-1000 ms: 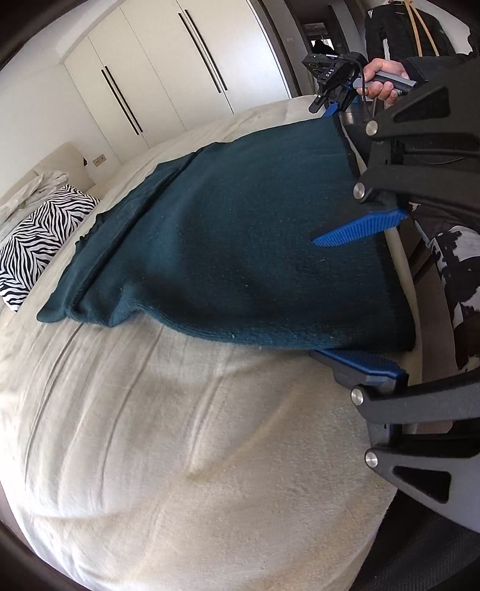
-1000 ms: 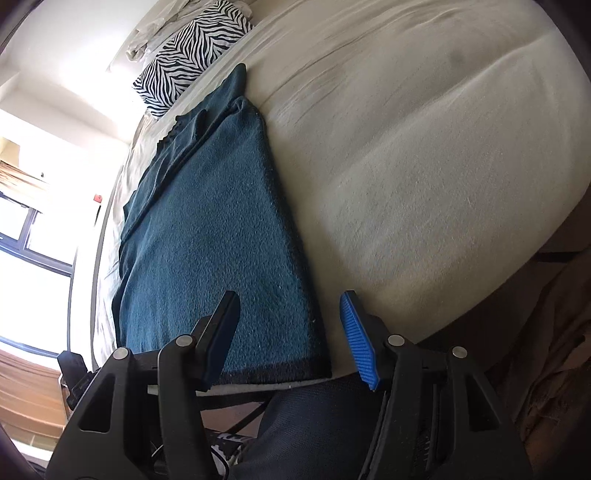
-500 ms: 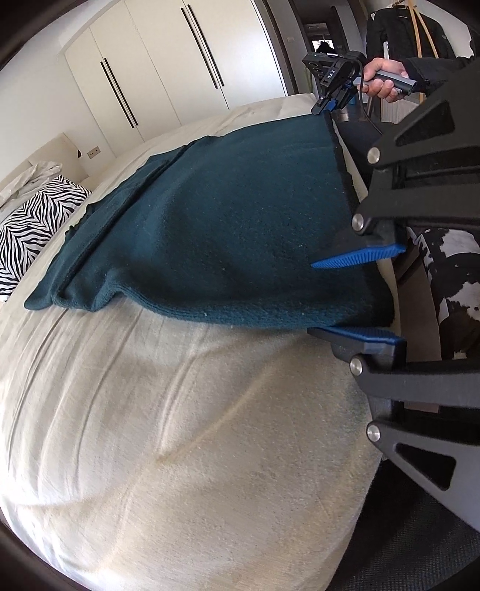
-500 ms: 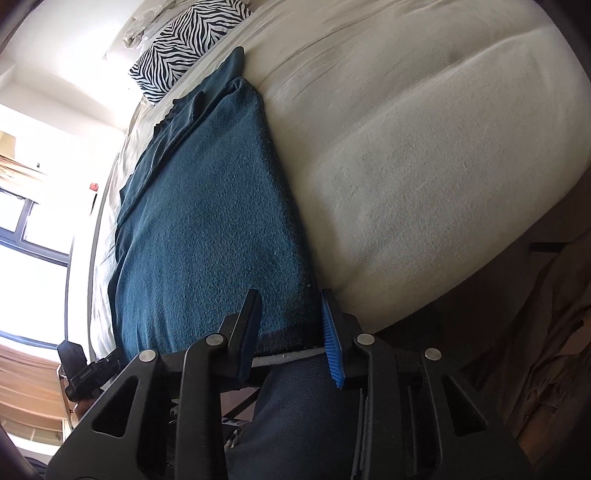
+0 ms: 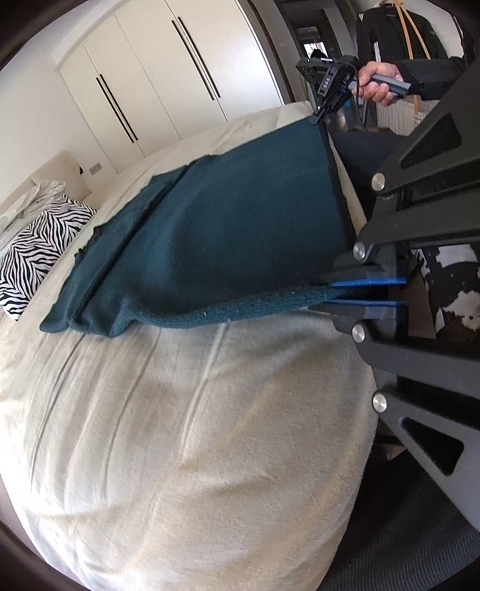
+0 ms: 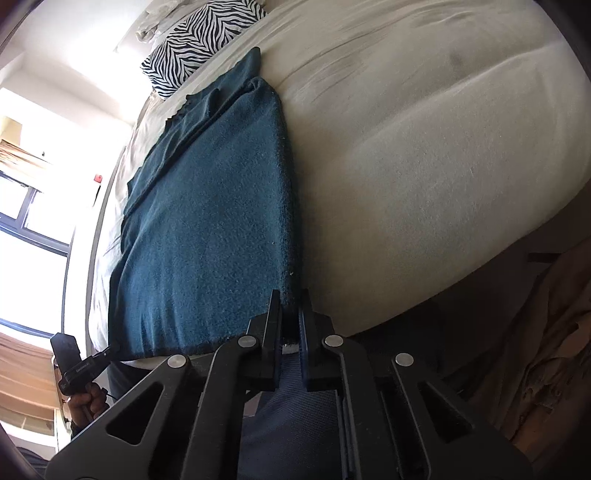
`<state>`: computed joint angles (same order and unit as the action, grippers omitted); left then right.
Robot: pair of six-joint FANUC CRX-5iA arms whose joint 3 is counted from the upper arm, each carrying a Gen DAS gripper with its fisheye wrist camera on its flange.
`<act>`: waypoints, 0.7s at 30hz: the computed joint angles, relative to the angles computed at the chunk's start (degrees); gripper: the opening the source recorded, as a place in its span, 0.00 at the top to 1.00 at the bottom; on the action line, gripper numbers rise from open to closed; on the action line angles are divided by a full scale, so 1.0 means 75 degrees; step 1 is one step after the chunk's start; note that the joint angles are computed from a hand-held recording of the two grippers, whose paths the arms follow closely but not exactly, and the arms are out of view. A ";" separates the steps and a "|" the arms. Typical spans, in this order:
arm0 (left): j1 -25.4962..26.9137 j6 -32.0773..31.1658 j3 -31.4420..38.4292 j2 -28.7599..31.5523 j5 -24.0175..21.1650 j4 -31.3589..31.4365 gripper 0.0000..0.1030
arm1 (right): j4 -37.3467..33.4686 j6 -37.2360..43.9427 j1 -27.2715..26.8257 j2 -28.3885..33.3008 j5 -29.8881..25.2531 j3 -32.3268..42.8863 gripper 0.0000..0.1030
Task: Fold small clothes
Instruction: 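Lift the hem with both grippers and fold it toward the collar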
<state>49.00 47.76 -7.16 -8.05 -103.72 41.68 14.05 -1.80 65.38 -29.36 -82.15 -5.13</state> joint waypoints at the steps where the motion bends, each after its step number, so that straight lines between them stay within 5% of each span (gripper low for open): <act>1: 0.0042 0.0086 0.0005 0.0030 -0.0067 0.0245 0.94 | 0.0121 -0.0091 0.0037 -0.0059 0.0174 -0.0030 0.94; 13: 0.0020 0.1315 -0.0077 0.0562 -0.0039 0.2942 0.94 | 0.0336 0.0538 -0.0865 0.0437 0.1641 0.0636 0.94; 21: -0.0479 0.1905 0.0115 0.0890 0.0485 0.3632 0.94 | 0.0035 0.1398 -0.1667 0.1156 0.2055 0.1382 0.94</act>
